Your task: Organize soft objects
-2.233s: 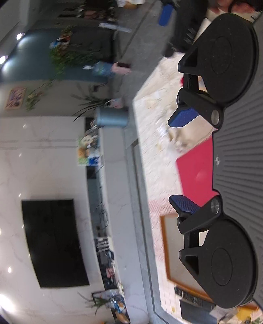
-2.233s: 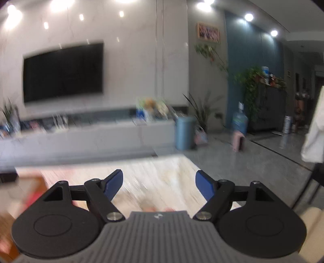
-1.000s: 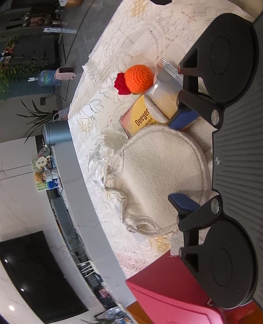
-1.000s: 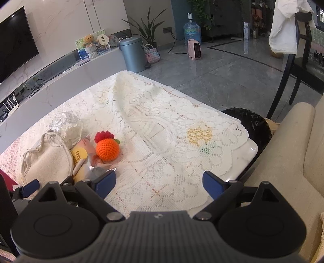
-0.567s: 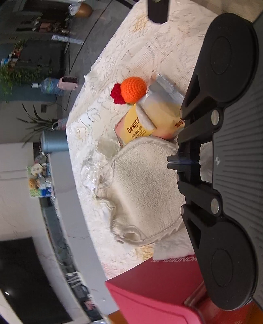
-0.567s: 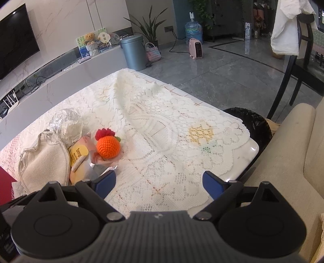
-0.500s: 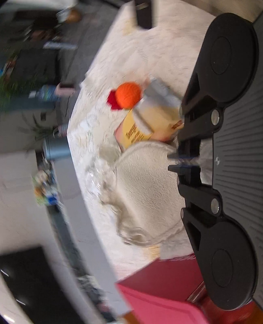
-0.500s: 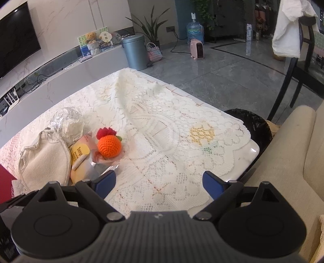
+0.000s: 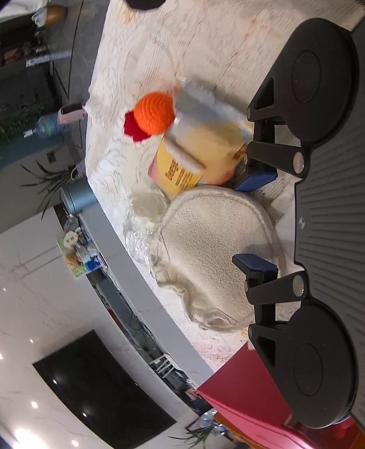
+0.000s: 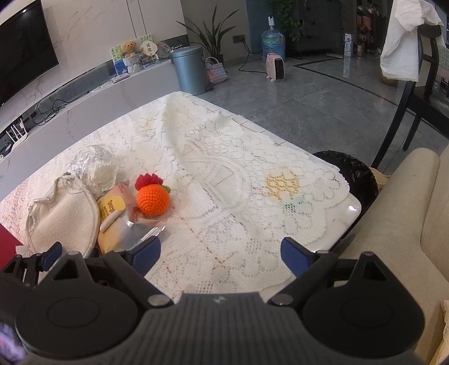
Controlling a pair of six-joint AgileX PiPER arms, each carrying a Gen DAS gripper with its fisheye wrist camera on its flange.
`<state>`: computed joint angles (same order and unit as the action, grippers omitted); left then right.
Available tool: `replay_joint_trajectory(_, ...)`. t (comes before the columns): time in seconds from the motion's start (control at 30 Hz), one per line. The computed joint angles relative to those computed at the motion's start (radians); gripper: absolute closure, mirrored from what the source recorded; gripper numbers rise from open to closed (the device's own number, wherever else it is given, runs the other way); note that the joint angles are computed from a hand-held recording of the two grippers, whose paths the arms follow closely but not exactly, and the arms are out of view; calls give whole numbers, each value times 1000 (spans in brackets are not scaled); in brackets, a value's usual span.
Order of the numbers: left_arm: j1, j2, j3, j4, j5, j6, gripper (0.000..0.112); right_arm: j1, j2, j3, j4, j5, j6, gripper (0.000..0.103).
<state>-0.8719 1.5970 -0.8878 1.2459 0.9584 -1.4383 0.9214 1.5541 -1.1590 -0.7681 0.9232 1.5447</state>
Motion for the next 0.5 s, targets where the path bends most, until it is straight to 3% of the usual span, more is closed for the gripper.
replay_joint_trajectory(0.07,5,11,-9,12,6,-20,52,-1,1,0,2,-3,-3,12)
replay_joint_trajectory(0.13,7,11,-11,19,-3,-32,63,-2,7,-5,8,-1,-11,12)
replay_joint_trajectory(0.2,13,-14,5,5,-40,-32,96,-2,11,-9,9,-1,-14,12)
replay_joint_trajectory(0.23,17,-29,11,-10,-62,-28,100,-2,12,-11,8,0,-15,12)
replay_joint_trajectory(0.5,-17,-182,34,-94,-65,1,107,11,25,-28,4,24,-23,12)
